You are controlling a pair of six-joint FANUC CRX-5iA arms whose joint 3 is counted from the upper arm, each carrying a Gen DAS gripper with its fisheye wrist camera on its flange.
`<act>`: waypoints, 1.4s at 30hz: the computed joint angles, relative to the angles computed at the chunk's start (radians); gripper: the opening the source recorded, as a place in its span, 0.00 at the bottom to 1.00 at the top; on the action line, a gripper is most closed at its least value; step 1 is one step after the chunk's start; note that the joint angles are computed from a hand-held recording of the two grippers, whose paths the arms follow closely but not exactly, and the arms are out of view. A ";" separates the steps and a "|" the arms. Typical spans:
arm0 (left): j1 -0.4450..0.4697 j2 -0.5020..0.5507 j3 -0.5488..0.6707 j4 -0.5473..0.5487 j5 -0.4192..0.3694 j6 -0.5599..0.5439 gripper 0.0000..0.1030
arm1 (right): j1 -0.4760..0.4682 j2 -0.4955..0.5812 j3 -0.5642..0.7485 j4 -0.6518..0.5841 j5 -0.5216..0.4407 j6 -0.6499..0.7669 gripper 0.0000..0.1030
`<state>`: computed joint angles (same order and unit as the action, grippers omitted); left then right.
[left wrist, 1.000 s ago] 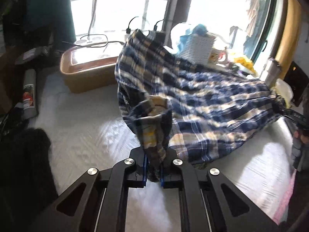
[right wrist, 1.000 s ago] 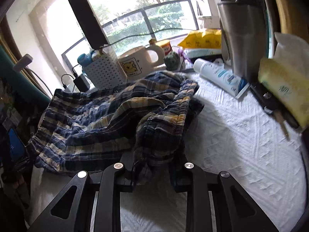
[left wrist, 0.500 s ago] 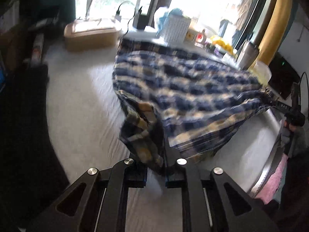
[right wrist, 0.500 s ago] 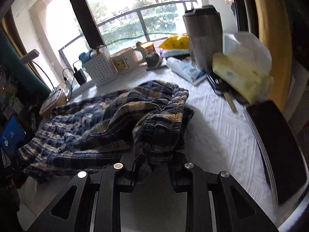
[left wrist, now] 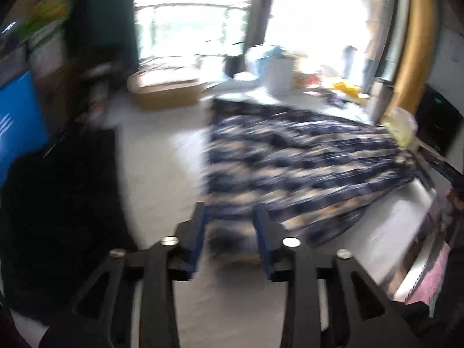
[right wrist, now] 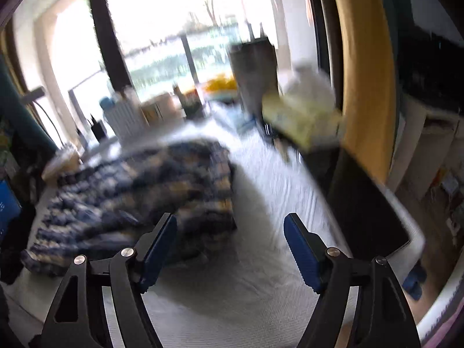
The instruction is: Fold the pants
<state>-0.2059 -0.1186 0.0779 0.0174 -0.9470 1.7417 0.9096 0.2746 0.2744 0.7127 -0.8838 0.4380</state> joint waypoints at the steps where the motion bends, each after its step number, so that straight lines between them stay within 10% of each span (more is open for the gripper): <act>1: -0.020 0.028 0.020 0.017 0.013 -0.024 0.43 | 0.007 0.007 0.015 0.002 0.017 0.017 0.76; 6: -0.113 0.171 0.131 0.023 0.031 -0.110 0.43 | 0.051 0.120 0.189 -0.113 0.036 0.241 0.76; 17: -0.111 0.256 0.163 0.043 -0.068 -0.137 0.56 | 0.048 0.380 0.575 -0.335 -0.264 0.480 0.76; 30: -0.074 0.182 0.173 -0.017 -0.122 -0.184 0.64 | 0.087 0.291 0.427 -0.256 -0.239 0.390 0.76; 42: -0.047 0.408 0.444 0.031 -0.127 -0.335 0.64 | 0.068 0.359 0.577 -0.220 -0.283 0.446 0.76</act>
<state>-0.2530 0.2892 0.5220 0.0482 -1.0737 1.4066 0.9776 0.6334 0.8512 0.4932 -1.1672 0.8843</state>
